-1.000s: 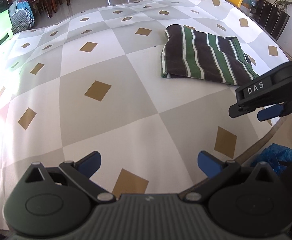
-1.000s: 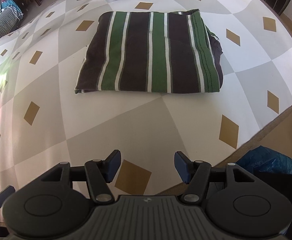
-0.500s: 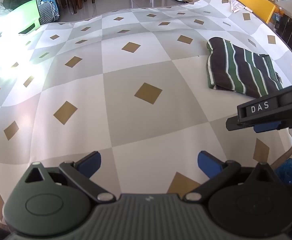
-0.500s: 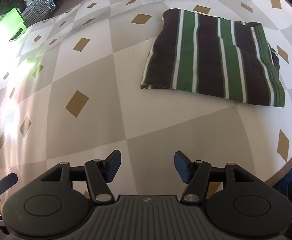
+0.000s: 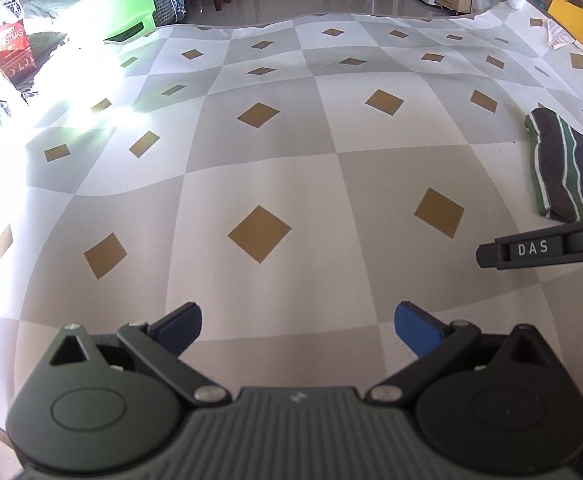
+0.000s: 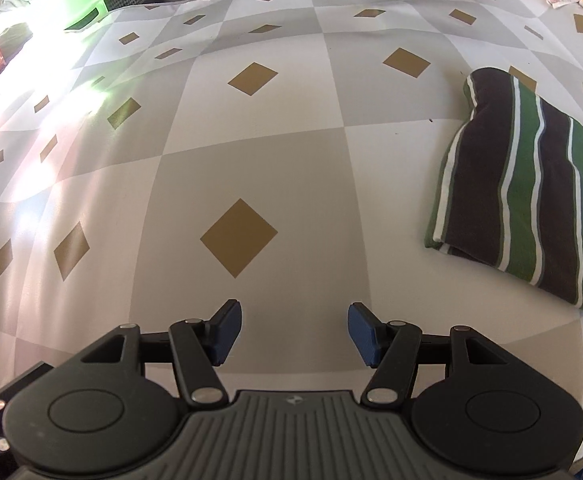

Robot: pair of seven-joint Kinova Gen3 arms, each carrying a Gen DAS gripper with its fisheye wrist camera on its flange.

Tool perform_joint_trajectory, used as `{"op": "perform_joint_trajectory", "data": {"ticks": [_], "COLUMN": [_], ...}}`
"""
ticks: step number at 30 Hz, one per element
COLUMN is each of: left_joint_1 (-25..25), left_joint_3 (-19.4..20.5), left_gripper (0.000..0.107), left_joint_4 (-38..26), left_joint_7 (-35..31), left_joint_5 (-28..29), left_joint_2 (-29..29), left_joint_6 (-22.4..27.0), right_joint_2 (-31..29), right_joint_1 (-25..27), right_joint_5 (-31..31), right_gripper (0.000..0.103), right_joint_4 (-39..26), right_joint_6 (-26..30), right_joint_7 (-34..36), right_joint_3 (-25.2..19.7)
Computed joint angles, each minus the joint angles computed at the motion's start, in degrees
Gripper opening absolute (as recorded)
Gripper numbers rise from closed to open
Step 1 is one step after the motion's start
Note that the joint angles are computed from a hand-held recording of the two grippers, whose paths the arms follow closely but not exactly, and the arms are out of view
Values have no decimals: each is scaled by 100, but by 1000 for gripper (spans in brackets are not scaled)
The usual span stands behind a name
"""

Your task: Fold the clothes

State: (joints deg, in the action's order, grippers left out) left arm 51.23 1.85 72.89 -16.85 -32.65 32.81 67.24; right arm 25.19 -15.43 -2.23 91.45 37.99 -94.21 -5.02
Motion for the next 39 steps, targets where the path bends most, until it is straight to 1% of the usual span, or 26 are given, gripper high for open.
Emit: {"op": "perform_joint_trajectory", "data": {"ticks": [4,6,9,13,16,19,23,26,30,36,39], "left_joint_1": [-117,-206,-243,-203,-276,-432,-521,-536,-641,-710,-735], "left_joint_3": [-43,-35,-75,-191,-201,-172,-198,-204,-122,-144,-171], "left_gripper": [103,103,103,103,103,103,103,103,103,103,103], "left_joint_4": [82,113,72,203,319,373,434,455,474,395,383], "left_joint_7": [-3,-81,-209,-63,101,212,425,536,460,399,397], "left_joint_5": [-21,-36,-191,-506,-572,-459,-419,-467,-389,-262,-187], "left_joint_2": [-93,-152,-151,-175,-187,-185,-198,-205,-209,-130,-107], "left_joint_6": [-29,-61,32,15,-31,-78,-97,-102,-309,-553,-696], "right_joint_2": [228,318,445,570,635,675,757,848,974,1173,1257], "right_joint_1": [-216,-427,-581,-725,-764,-745,-814,-901,-953,-1267,-1257], "right_joint_5": [158,381,596,863,1022,1078,1146,1142,1126,928,825], "right_gripper": [59,59,59,59,63,65,69,70,72,76,76], "right_joint_4": [-223,-301,-439,-510,-446,-299,-131,-96,-11,37,155], "right_joint_6": [-149,-245,-302,-498,-832,-1296,-1914,-2261,-2803,-3420,-3886], "right_joint_7": [-199,-387,-533,-597,-548,-481,-486,-534,-478,-503,-337], "right_joint_3": [92,224,292,345,358,367,511,652,761,1181,1198]}}
